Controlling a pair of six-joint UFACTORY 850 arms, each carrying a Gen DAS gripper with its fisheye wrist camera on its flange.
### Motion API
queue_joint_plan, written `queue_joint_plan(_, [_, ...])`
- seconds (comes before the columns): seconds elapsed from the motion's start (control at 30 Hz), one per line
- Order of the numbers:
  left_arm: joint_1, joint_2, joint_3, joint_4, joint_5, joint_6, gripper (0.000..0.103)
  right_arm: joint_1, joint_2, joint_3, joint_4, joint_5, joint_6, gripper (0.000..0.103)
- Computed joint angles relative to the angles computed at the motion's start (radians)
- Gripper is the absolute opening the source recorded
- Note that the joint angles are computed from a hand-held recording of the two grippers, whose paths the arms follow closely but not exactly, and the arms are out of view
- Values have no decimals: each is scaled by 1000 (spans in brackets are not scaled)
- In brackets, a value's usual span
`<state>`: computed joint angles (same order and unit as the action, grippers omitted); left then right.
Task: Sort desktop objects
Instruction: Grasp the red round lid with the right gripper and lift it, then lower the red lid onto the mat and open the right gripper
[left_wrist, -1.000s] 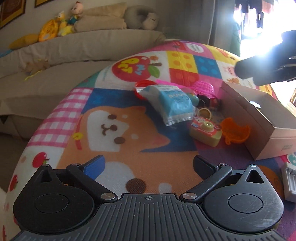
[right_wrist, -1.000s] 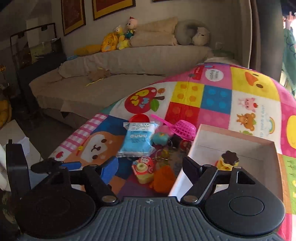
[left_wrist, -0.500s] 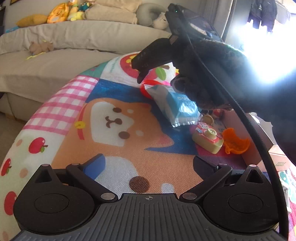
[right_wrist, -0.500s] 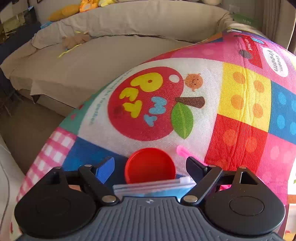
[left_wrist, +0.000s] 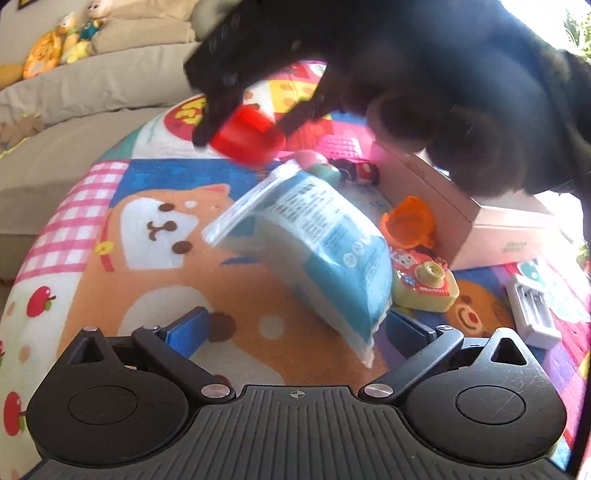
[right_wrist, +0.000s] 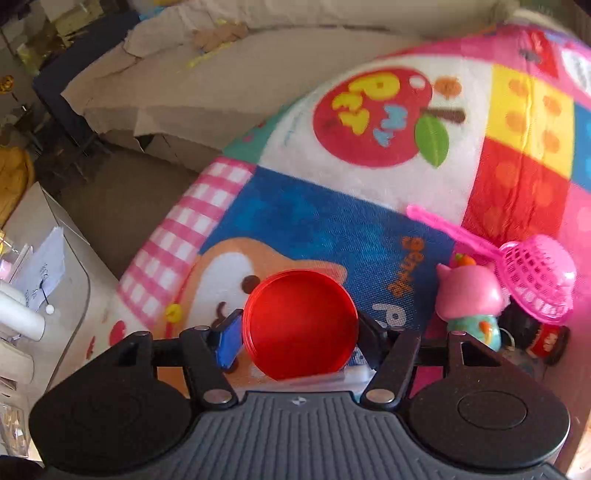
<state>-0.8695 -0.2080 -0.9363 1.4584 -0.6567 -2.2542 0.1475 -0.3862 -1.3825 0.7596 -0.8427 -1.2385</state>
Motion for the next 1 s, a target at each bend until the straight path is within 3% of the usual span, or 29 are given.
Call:
queue_joint_plan(0.07, [-18,-2,-7,-26,-15,22,103,-55,80,66,159,-35,-164,63])
queue_joint_plan(0.13, [-37,-3,-11,-61,-43,37,103,-137,142,92,291,-121,-274,64])
queue_joint_plan(0.27, [-69,0,-17,-102,-117,25,103,-295,227,141,370,-222,-421,64])
queue_joint_plan(0.37, [-96,1,-22,-60,-194,-18,103,-406,283,224,384,-188,-563,64])
queue_joint_plan(0.47, [-114,-7,-46,22,-228,-49,103,-509,310,309,372,-92,-674,64])
queue_joint_plan(0.53, [-119,-19,-70,74,-205,-34,103,-554,294,337,343,-23,-663,64])
queue_joint_plan(0.7, [-118,-120,-201,143,8,145,103,-621,245,387,362,122,-663,64])
queue_joint_plan(0.8, [-117,-206,-304,79,79,300,103,-646,215,385,380,111,-649,67])
queue_joint_plan(0.93, [-117,-311,-422,-48,75,499,103,-675,199,395,477,87,-662,83])
queue_joint_plan(1.0, [-109,-335,-443,-80,74,549,103,-684,194,396,520,82,-678,86])
